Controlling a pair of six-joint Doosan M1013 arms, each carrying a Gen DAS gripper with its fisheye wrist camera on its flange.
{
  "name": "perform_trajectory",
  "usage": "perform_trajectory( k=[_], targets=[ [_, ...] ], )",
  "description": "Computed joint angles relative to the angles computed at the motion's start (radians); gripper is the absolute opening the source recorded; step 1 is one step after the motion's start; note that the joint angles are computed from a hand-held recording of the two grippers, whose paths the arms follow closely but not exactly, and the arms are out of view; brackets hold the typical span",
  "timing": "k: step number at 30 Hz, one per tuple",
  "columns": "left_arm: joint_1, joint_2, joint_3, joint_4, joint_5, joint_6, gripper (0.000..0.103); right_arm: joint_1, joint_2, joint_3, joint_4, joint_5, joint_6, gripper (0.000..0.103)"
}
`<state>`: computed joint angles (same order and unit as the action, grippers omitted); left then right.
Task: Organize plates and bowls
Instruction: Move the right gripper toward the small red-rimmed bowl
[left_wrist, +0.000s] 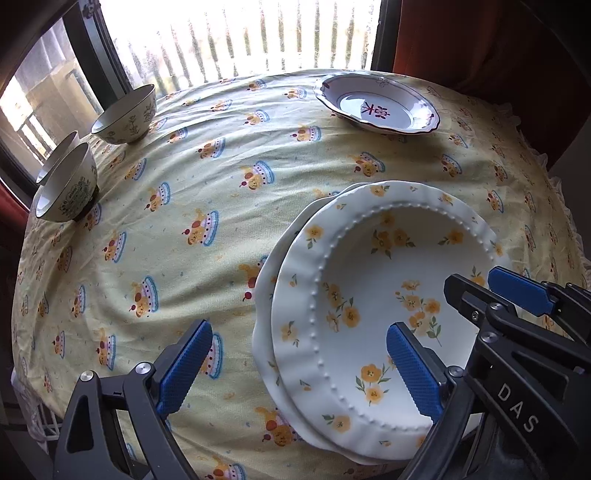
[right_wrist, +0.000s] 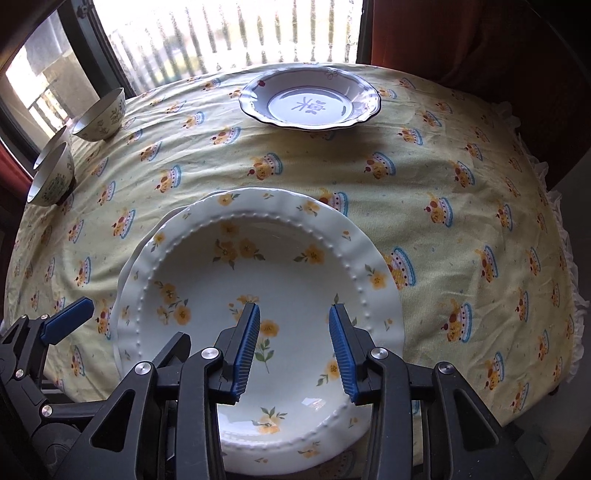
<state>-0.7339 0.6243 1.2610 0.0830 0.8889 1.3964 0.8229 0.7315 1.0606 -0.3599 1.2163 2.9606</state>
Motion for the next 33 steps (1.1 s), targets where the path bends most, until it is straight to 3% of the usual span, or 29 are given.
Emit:
perform_trajectory(
  k=[2,4,7,15,22,33],
  targets=[
    [0.011,-0.003,-0.003,-0.014,-0.003,0.027,0.096,0.004,0.013,-0.031,-0.01,0.025,0.01,0.046],
    [0.021,-0.007,-0.008,-0.029,-0.008,0.057,0.096,0.008,0.023,-0.059,-0.025,0.047,0.033,0.058],
    [0.035,-0.008,-0.022,-0.053,-0.006,0.105,0.096,0.014,0.038,-0.101,-0.046,0.078,0.063,0.066],
    [0.053,0.01,-0.101,-0.101,-0.006,0.19,0.097,0.011,0.057,-0.185,-0.095,0.144,0.108,0.078],
    [0.045,0.054,-0.191,-0.083,-0.014,0.145,0.096,-0.015,0.05,-0.201,-0.148,0.156,0.078,0.082],
    [0.006,0.186,-0.415,0.012,0.08,-0.009,0.096,-0.1,-0.009,-0.097,-0.141,0.032,-0.026,0.085]
  ],
)
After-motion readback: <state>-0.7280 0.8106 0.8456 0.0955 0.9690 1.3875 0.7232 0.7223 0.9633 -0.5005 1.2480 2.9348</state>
